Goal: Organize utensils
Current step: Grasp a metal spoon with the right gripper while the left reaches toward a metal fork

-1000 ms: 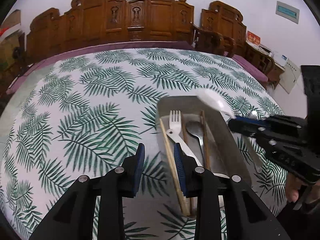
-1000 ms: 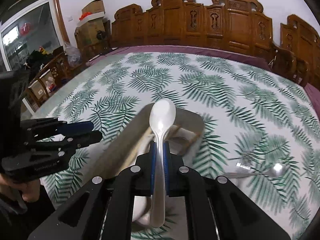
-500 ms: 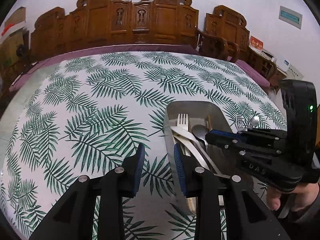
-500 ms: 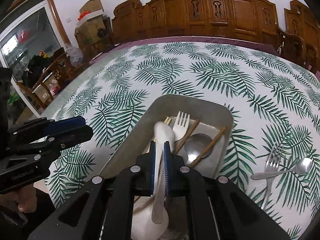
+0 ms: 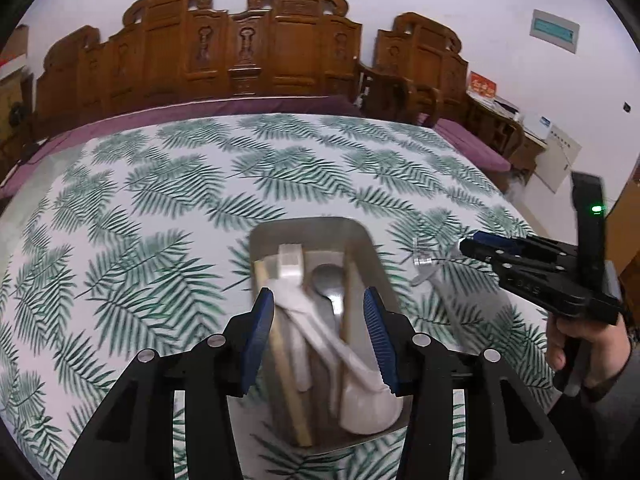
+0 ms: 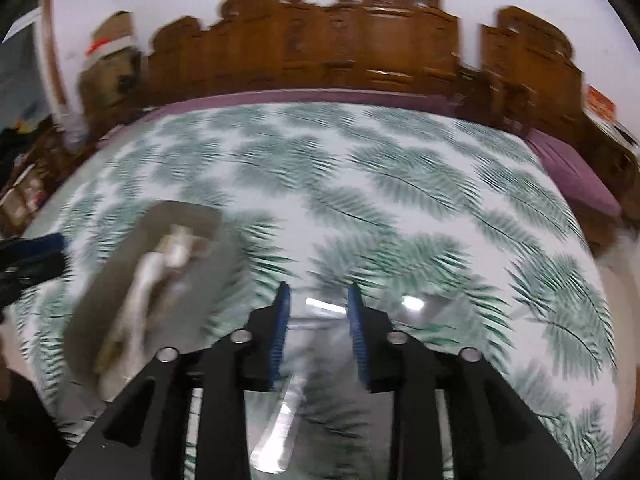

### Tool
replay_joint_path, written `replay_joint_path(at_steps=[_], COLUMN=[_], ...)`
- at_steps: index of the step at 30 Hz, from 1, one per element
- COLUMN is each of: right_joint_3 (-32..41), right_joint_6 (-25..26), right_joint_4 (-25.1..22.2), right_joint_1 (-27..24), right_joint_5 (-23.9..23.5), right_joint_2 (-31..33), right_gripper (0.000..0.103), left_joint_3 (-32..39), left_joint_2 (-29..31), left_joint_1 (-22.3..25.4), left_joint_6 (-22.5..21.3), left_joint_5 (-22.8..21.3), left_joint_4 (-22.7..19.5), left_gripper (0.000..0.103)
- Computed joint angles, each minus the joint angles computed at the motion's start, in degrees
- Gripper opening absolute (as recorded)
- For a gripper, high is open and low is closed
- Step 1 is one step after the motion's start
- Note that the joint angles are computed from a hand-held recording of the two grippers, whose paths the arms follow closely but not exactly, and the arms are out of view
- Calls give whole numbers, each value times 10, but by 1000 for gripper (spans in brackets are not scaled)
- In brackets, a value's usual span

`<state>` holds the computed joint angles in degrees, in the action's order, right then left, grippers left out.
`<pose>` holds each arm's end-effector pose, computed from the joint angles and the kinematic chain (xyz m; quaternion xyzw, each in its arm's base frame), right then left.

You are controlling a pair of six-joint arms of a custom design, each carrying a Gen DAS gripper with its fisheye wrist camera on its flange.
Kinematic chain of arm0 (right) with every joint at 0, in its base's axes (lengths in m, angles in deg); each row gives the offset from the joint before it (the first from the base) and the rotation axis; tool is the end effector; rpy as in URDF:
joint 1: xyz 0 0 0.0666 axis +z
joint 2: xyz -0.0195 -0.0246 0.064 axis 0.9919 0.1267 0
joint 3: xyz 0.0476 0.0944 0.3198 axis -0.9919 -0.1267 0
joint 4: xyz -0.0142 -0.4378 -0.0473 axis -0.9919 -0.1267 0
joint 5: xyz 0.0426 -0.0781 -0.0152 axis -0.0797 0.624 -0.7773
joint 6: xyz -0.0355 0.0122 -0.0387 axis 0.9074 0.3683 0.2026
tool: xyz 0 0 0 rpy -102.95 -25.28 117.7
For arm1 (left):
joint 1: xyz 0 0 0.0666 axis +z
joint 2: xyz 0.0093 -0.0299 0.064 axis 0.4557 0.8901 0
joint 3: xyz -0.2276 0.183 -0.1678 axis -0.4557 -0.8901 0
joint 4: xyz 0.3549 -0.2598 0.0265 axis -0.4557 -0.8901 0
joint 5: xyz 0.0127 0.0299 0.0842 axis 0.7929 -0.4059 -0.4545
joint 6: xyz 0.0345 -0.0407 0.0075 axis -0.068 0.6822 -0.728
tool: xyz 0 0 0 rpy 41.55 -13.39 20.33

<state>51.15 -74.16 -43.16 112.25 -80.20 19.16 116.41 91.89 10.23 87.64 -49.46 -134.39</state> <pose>0.4375 0.2537 0.5665 -0.2977 0.8891 0.1463 0.3154 0.3103 -0.0854 0.5471 -0.1219 0.9159 -0.0269 0.3814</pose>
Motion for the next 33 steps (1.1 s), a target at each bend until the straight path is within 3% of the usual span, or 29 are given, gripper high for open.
replay_joint_path(at_steps=[1,3,4,7,14,18,27,29,33], right_joint_3=[-4,-15,-19,-30,-16,-9,13,16,22], right_joint_6=[-2,-7,-11,-19,-58,-63,-80,-76,-75], right_joint_4=[2,7,7,7,1,0,1,2,-1], right_joint_1=[-7,-21,-29,-40,-58,-53,-59,-58,-64], right_joint_5=[4,20,22,24,-20,-10,-18,-9,-35], right_joint_2=[0,1,4,10,43,52,77,81,84], right_gripper=[42,45,45,45,45,45,33,19,12], left_joint_3=[3,9,11,17,21,23,27,28,33], left_joint_2=[4,14,17,28,41,44,49,51,58], left_joint_1=[-6,-22,-25,-40,-53,-60,-77,-79,-86], left_joint_6=[2,2,1,1,5,5,12,13,16], left_joint_5=[-4,-14,-17,-26,-30,-30,-34,-34,-38], left_joint_4=[1,4,7,10,5,6,4,2,1], left_gripper=[47,64,66,66,66,66,66,67,67])
